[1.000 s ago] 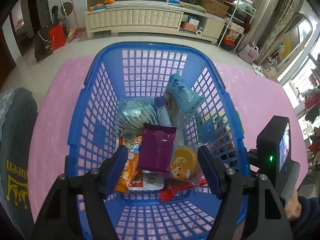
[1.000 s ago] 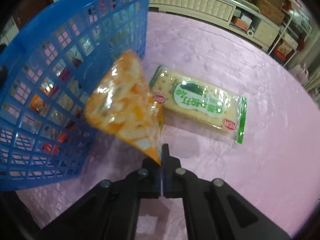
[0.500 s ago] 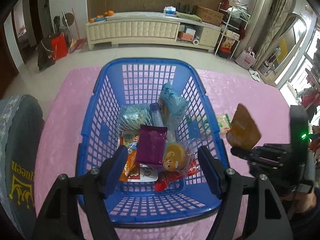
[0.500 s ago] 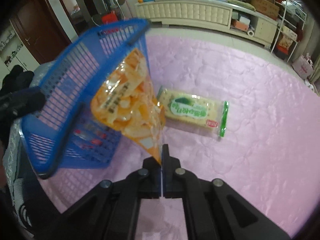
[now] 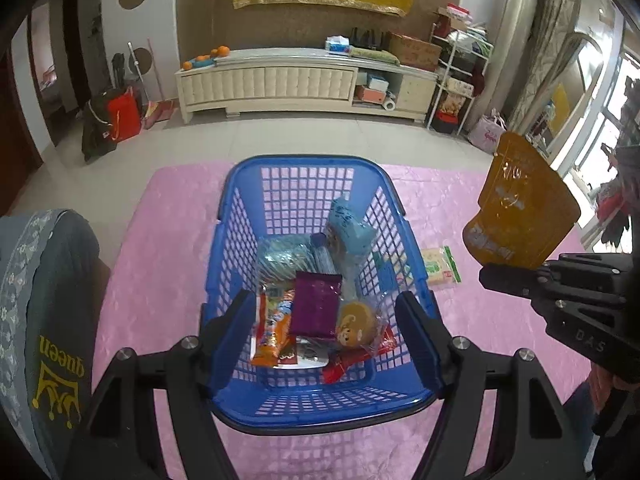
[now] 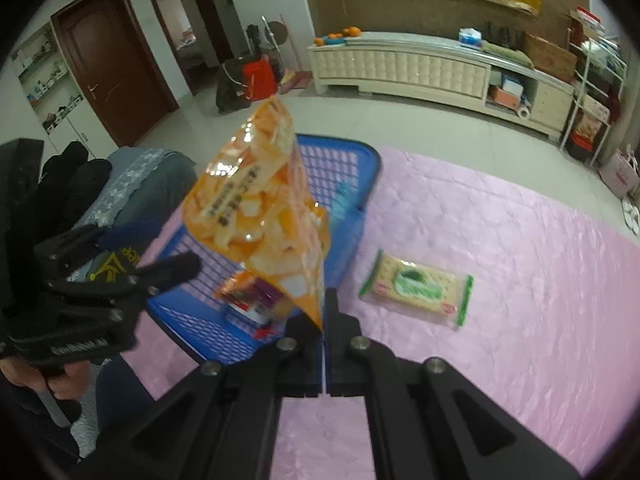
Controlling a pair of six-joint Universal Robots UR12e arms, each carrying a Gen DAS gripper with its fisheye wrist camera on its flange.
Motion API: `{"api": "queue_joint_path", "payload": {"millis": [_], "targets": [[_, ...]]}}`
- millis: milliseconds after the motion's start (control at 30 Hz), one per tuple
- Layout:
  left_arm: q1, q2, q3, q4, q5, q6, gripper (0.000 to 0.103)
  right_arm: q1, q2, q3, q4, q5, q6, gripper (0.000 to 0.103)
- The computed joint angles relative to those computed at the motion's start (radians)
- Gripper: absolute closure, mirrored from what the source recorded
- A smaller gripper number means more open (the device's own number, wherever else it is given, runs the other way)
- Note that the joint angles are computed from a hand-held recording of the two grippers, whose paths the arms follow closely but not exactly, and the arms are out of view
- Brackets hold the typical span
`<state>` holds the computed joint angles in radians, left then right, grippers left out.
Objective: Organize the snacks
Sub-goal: 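Carry the yellow pouch over the basket and open the right tool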
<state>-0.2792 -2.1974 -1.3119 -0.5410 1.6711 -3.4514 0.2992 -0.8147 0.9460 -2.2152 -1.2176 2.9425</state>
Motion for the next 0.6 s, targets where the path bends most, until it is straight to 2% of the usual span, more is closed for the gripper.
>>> {"api": "queue_joint_path", "payload": {"millis": [200, 400, 600], "targets": [[0.005, 0.003, -0.010, 0.015, 0.029, 0.026, 0.033, 0.010, 0.041, -0.082, 0.066, 0.018, -0.018, 0.101], [0.023, 0.000, -0.014, 0.021, 0.014, 0.022, 0.033, 0.022, 0.095, -0.170, 0.140, 0.023, -0.022, 0.101], [0.035, -0.018, 0.004, 0.001, 0.010, 0.010, 0.033, 0.031, 0.150, -0.257, 0.206, -0.008, -0.023, 0.101]]}}
